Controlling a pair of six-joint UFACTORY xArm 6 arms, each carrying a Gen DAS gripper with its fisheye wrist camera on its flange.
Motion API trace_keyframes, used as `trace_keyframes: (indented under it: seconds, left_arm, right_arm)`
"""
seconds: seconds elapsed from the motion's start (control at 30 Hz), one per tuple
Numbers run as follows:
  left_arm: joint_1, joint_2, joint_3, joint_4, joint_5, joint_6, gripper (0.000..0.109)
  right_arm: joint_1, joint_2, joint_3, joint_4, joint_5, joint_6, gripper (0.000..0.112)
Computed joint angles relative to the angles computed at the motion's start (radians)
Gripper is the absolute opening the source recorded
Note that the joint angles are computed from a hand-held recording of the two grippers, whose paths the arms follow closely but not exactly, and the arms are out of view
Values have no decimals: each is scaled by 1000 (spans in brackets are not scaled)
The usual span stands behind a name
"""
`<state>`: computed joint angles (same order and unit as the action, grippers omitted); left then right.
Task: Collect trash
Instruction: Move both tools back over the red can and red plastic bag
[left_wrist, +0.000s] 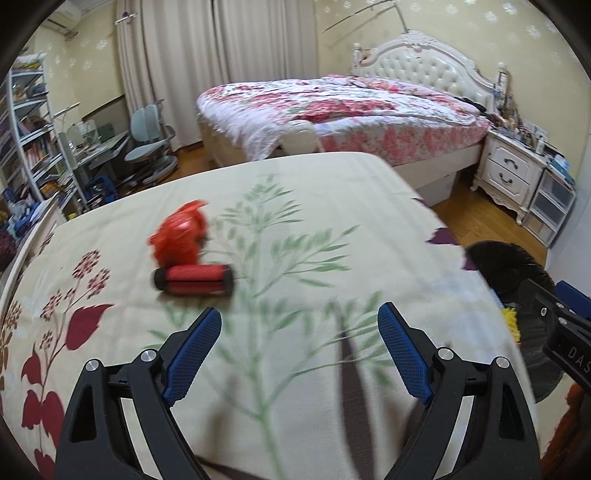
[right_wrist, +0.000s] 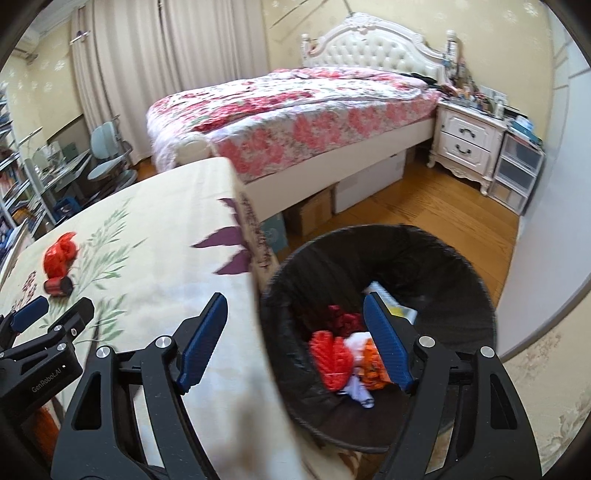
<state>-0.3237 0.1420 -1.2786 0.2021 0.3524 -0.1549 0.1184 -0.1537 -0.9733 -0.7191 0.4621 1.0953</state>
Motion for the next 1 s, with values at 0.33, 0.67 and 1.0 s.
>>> trace_keyframes:
  seconds: [0.33,0.67,1.0]
  left_arm:
    - [144,-38,42,19,27,-33,86]
    - [260,-1,-10,5,82,-45,86]
    - [299,9,-24,-58,100,-18,86]
  right_arm:
    - [123,213,-222,124,-14,-168,74]
    - [188,448,-520,252,57,-317,74]
    - [225,573,-697,334,143,-436,74]
